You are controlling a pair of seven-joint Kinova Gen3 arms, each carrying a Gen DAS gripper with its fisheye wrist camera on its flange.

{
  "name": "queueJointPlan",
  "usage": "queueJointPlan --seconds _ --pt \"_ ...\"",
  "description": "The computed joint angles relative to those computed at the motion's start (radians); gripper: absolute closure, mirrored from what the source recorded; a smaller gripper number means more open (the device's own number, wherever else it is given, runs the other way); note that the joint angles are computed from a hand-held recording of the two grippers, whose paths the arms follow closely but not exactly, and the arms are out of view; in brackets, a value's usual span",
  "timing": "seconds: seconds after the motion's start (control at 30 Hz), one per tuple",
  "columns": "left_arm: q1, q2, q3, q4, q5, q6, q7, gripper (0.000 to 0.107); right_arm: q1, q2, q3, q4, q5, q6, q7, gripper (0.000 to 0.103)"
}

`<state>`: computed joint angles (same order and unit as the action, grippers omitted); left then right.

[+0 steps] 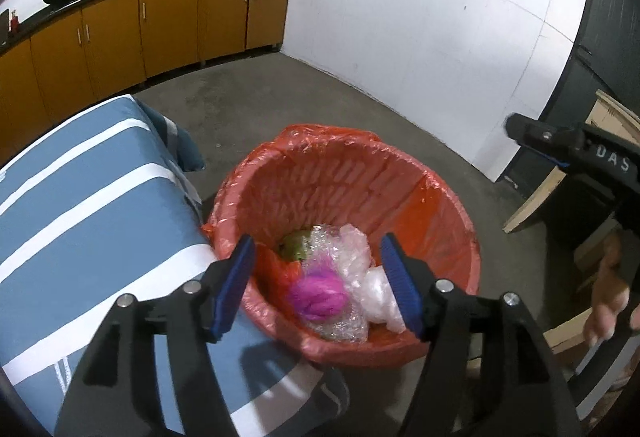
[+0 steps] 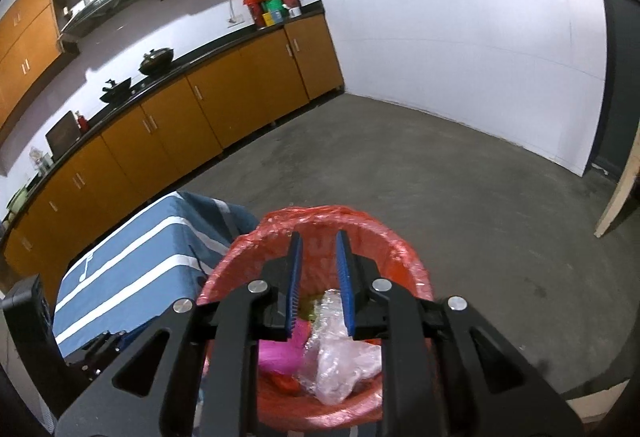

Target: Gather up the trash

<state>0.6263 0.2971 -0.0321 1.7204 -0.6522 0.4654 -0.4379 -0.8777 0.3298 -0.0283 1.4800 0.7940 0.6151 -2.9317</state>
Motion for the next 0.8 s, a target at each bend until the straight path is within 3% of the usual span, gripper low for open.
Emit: queueJointPlan --seconds 0.1,0.17,0.33,0.43,0.5,0.6,0.7,0.8 --pt "0.051 -0.028 -0.04 0.027 -0.085 0.029 0.11 0.041 -0.032 -0.016 0.007 0.013 0.047 0.031 -0.026 0.077" --pt "0.096 -0.061 -0.073 0.056 -0.153 0.059 0.192 0.036 -0.074 -0.031 0.01 0.028 0.125 0.064 -0.08 0.043" --pt "0.193 -0.152 -0.058 0.109 -0.33 0.255 0.395 0.022 -0.121 -0.057 -0.038 0.063 0.286 0.127 -0.175 0.007" --pt "0.226 -0.19 -0.013 0.141 -0.437 0.377 0.517 0.014 -0.161 -0.051 -0.078 0.064 0.381 0.23 -0.242 0.002" --pt "0.313 -0.216 -0.042 0.177 -0.506 0.458 0.598 0.009 -0.198 -0.038 -0.093 0.066 0.447 0.311 -0.286 0.002" --pt "0.415 -0.242 -0.053 0.225 -0.569 0.58 0.689 0.009 -0.304 -0.015 -0.056 0.08 0.535 0.433 -0.347 0.002" --pt "0.379 -0.261 0.068 0.249 -0.567 0.702 0.729 0.009 -0.286 -0.004 -0.137 0.075 0.566 0.503 -0.32 0.002" --pt "0.31 -0.27 0.207 0.27 -0.552 0.806 0.785 0.009 -0.276 -0.015 -0.175 0.088 0.567 0.492 -0.321 0.002"
